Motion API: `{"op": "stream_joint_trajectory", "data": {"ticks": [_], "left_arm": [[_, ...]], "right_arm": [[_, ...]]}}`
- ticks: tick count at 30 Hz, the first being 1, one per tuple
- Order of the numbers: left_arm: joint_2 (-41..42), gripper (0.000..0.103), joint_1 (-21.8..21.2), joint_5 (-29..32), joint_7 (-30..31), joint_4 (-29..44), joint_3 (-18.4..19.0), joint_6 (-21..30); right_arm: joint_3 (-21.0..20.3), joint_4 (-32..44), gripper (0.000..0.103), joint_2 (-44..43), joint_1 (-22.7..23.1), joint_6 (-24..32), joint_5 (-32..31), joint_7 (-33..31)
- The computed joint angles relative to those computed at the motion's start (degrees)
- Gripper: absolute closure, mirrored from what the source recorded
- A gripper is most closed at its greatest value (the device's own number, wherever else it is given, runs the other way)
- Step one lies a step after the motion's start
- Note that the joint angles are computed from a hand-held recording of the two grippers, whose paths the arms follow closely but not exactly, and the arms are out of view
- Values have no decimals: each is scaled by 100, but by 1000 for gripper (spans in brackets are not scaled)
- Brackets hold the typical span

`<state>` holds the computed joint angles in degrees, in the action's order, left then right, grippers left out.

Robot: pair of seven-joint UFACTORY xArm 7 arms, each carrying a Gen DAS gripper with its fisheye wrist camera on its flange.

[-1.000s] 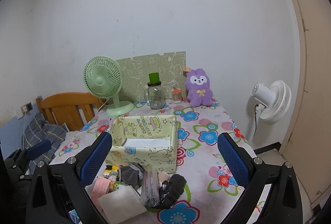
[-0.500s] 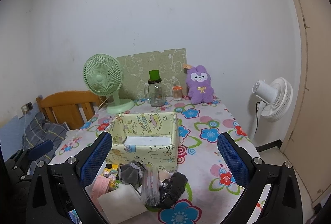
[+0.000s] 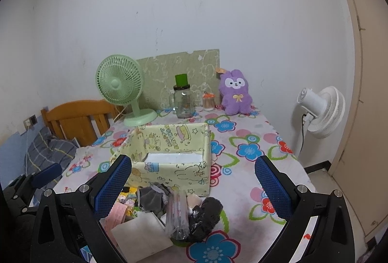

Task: Organize soft objects
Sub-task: 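Close the left gripper on the white cloth while the right gripper grasps the clear straw bag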

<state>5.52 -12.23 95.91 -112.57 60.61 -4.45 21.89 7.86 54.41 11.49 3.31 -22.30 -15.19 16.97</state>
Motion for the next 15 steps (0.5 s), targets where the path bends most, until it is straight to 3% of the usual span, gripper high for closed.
{"op": "stream_joint_trajectory", "data": {"ticks": [15], "left_arm": [[366,17,39,-25,13,58,82,-363]], "right_arm": [[296,161,3,417,-274,134,-404,186]]}}
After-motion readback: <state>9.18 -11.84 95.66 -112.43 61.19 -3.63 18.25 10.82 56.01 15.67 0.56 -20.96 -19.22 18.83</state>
